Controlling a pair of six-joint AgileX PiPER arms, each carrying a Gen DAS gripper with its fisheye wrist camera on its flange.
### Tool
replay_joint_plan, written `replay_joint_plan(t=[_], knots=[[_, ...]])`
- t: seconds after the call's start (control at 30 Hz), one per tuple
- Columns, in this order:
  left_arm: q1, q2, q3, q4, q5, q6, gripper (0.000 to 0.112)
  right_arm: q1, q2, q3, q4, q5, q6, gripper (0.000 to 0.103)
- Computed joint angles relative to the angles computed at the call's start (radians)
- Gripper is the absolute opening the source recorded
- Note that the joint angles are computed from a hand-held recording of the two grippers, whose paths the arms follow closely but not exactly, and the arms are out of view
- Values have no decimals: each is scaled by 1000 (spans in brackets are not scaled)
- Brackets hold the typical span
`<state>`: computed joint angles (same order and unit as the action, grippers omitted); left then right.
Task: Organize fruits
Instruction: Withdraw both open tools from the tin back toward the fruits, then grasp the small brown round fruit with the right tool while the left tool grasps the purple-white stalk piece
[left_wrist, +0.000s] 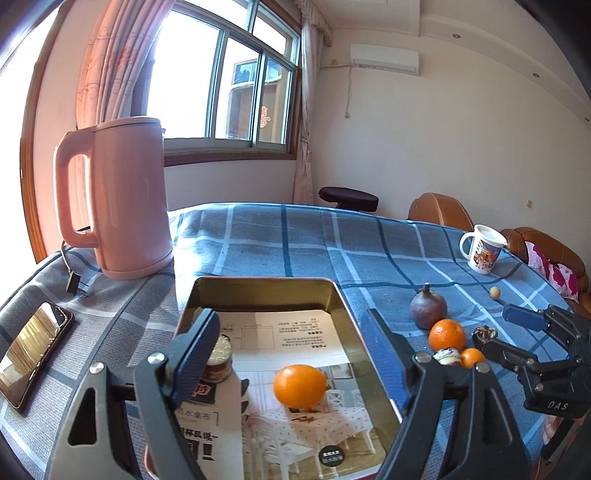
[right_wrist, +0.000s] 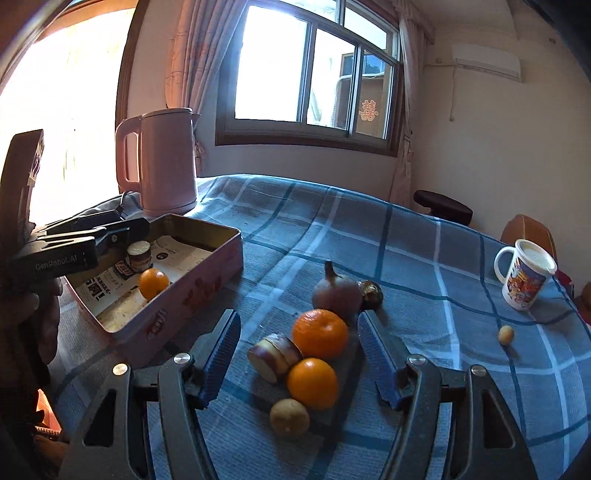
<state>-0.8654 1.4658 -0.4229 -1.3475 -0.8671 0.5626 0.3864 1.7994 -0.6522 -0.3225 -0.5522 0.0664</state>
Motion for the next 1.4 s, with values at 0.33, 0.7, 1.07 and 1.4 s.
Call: replay_joint_plan(t=[0.33, 0.7, 1.07, 1.4], knots=[[-88, 72, -81, -47, -11, 75, 83, -58, 39, 2, -212, 37, 168, 67], [-103, 94, -100, -43, 0, 81, 83, -65, 86, -67, -382, 141, 354, 51], [-131, 140, -164, -53, 18, 141, 83, -92, 110, -113, -663, 169, 613, 42], [-111, 189, -236, -22, 101, 181, 83, -144, 84, -41, -556, 42, 489, 29]])
